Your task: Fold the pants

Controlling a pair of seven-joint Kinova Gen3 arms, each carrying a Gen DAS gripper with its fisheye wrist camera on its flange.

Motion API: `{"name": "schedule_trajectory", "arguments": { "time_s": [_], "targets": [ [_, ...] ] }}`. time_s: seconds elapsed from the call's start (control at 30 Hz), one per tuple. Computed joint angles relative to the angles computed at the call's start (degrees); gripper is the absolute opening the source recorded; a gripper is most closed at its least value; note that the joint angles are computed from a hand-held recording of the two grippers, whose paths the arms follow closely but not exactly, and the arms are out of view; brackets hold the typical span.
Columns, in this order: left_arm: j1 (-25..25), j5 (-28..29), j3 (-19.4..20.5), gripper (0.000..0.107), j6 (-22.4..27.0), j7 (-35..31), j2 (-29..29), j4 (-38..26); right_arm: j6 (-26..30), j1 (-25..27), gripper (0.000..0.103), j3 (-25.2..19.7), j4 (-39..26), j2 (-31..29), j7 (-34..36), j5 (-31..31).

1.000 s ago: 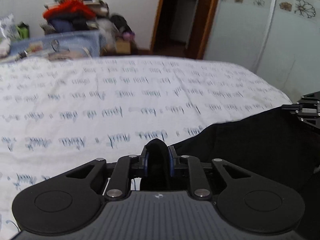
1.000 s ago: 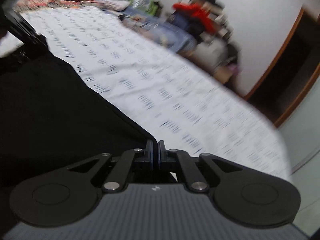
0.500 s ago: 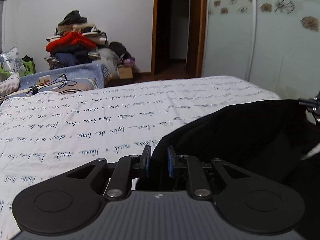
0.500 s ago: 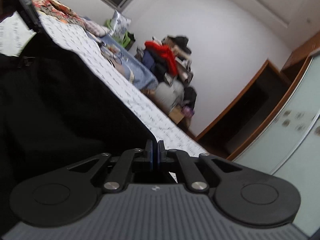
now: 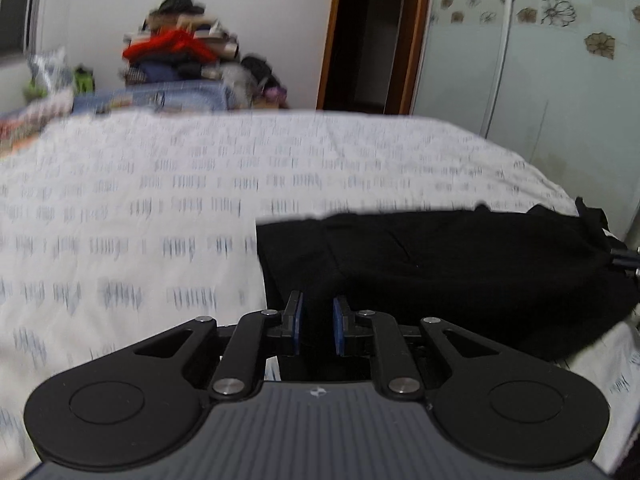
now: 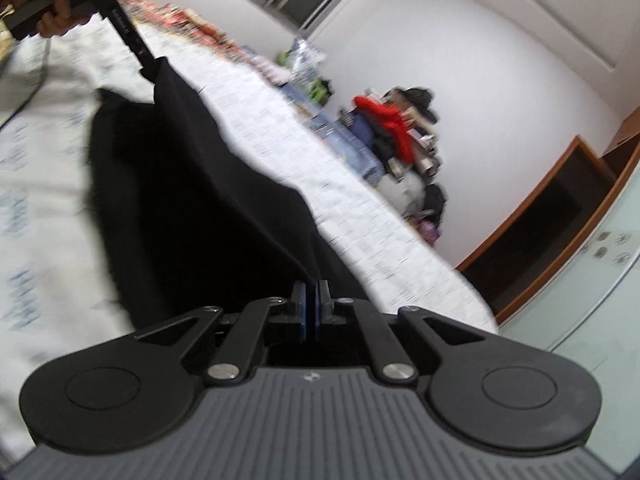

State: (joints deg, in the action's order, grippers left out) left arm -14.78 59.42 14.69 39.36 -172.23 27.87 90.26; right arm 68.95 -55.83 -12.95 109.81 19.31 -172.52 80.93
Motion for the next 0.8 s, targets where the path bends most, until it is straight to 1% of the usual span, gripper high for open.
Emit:
{"name": "schedule_trajectory", "arguments": {
  "time_s": [0.03,0.1,0.13,0.17,0.23,0.3,0.4,0.43,0.47,0.5,0.53,0.6,0.67,0.7,0.73,0.77,0.8],
  "targets": [
    [-0.33,-0.68,0.30,0.015,-0.32,0.77,-0.22,0.66,-0.08,-0.33,0.004,-0.40,-0.11,0.45,-0.12,-0.90],
    [-2.12,-0.39,2.30,0.015,-2.55,-0.50,-1.12,3.32,-0.15,-1.12,0.004,-0.71,-0.07,0.98,-0.07,-2.07],
    [-2.02,1.14,1.89,0.015,-3.12,-2.13,-1.74,4.49,0.03,-1.48,0.004,-0.83,-0.19,1.08,-0.12,-2.50],
    [-1.19,2.55,0.40,0.015,-2.90,-3.20,-2.32,5.20,1.14,-2.91,0.004,-1.20,-0.17,1.54,-1.09,-3.36],
    [-1.29,4.36,-0.23,0.015,-2.85,-5.08,-3.42,6.84,1.41,-3.66,0.004,-1.19,-0.23,1.36,-1.42,-4.30],
    [-1.11,5.06,-0.90,0.015,-2.95,-6.89,-4.28,8.10,1.26,-3.95,0.004,-1.23,-0.24,0.94,-0.92,-5.33],
    [0.30,4.93,-2.14,0.015,-4.90,-8.24,-4.84,9.22,-0.46,-3.35,0.004,-1.31,-0.97,0.65,1.36,-7.96],
    [0.29,4.85,-1.95,0.015,-5.90,-7.81,-4.84,9.37,-1.07,-3.36,0.004,-1.34,-1.00,0.74,1.67,-8.58],
    [1.21,4.85,-2.82,0.018,-6.75,-6.45,-4.81,9.13,-1.89,-3.14,0.004,-1.11,-1.57,1.27,2.31,-8.73],
    [1.75,4.16,-3.34,0.018,-7.42,-4.16,-4.83,8.83,-2.76,-3.30,0.005,-0.35,-1.62,1.55,2.77,-8.72],
    [1.70,3.27,-3.19,0.019,-7.91,-1.99,-4.75,8.42,-3.59,-2.45,0.005,-0.64,-2.27,1.61,4.16,-9.65],
    [3.31,3.52,-3.99,0.020,-11.67,-0.43,-6.00,9.29,-4.85,-2.20,0.006,-0.01,-2.26,1.82,4.77,-10.08],
    [3.60,4.13,-2.96,0.020,-15.30,-0.74,-7.55,10.44,-5.46,-2.63,0.008,0.13,-1.34,1.10,3.57,-10.35],
    [2.92,3.65,-1.71,0.020,-15.73,0.50,-8.11,10.49,-5.65,-2.71,0.008,-0.18,-1.29,0.36,3.62,-10.73],
    [3.17,3.16,-1.53,0.020,-15.27,1.85,-8.65,10.22,-6.15,-1.73,0.008,-1.35,-0.44,-1.03,3.07,-10.35],
    [3.66,2.86,-1.21,0.020,-15.02,2.35,-9.15,9.99,-6.64,-1.73,0.008,-1.47,0.63,-2.77,1.60,-9.91],
    [4.02,2.97,-0.40,0.020,-14.80,1.92,-9.50,9.75,-6.46,-2.76,0.008,-0.52,1.62,-4.25,-0.73,-9.36]
  ]
}}
